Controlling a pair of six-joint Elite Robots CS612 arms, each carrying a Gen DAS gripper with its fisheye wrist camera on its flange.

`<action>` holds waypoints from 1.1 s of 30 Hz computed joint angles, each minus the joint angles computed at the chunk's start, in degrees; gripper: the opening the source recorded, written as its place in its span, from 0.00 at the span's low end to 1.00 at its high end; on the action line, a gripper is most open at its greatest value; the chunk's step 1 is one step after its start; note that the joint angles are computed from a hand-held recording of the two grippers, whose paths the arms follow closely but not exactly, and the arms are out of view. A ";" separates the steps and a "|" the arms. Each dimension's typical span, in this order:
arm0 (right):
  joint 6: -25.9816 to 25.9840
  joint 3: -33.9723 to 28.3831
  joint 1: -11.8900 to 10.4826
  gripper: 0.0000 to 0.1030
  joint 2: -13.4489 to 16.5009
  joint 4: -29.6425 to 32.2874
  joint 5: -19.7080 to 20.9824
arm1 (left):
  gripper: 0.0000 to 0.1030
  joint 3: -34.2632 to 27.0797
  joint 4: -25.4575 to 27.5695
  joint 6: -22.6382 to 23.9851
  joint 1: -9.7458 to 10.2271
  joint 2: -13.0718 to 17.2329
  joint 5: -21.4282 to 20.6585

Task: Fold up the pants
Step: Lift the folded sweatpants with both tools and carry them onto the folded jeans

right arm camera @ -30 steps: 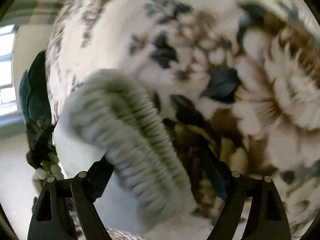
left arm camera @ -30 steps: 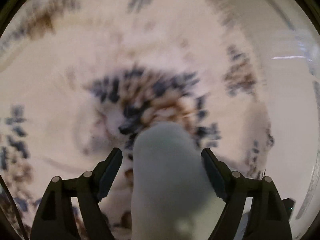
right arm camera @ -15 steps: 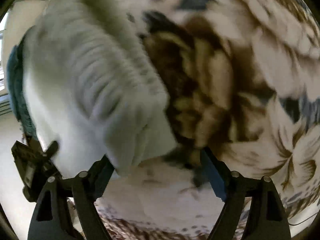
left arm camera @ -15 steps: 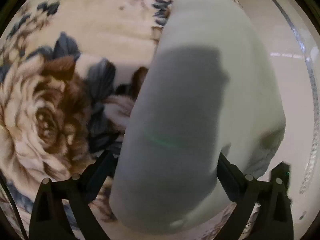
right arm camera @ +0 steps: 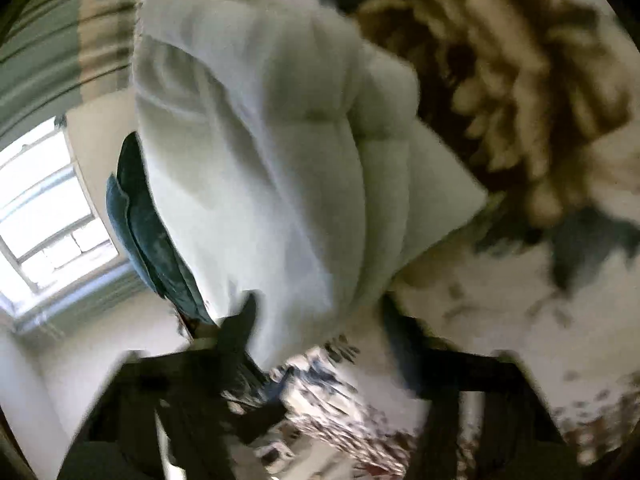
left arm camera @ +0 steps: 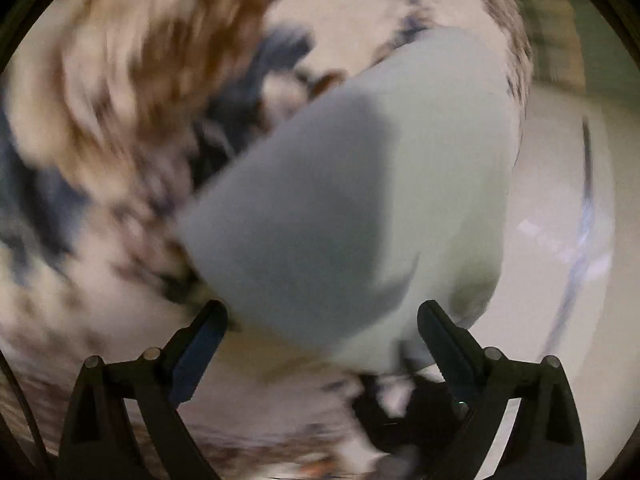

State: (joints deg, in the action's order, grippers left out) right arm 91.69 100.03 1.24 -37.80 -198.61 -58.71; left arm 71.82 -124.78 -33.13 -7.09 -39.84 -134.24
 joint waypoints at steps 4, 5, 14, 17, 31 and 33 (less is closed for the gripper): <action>1.72 -1.26 0.61 0.25 0.80 -1.82 -3.32 | 0.55 0.47 -18.64 -11.69 0.32 3.90 -7.43; 1.92 -0.81 0.78 0.24 0.63 -4.94 -4.22 | 0.55 -0.36 -23.68 -12.68 0.41 5.08 -10.13; -2.77 -1.43 0.15 0.23 2.68 -5.66 -0.76 | 0.58 -2.68 -20.50 -3.07 0.99 8.67 -18.13; -7.15 -1.84 -0.10 0.45 1.63 -0.38 1.79 | 0.79 -2.55 -9.18 4.83 1.08 6.15 -15.06; -36.07 -1.00 -1.78 0.94 -7.07 21.71 -7.95 | 1.00 -2.11 -0.90 38.73 -1.54 -3.58 18.25; -34.24 -2.93 -2.47 0.94 -4.79 20.27 -5.87 | 1.00 -7.39 2.55 37.14 -1.62 -0.28 16.73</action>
State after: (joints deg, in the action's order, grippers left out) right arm 57.44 97.09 -1.23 -42.60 -178.34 -64.58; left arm 64.43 -122.24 4.01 -8.71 -40.11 -117.50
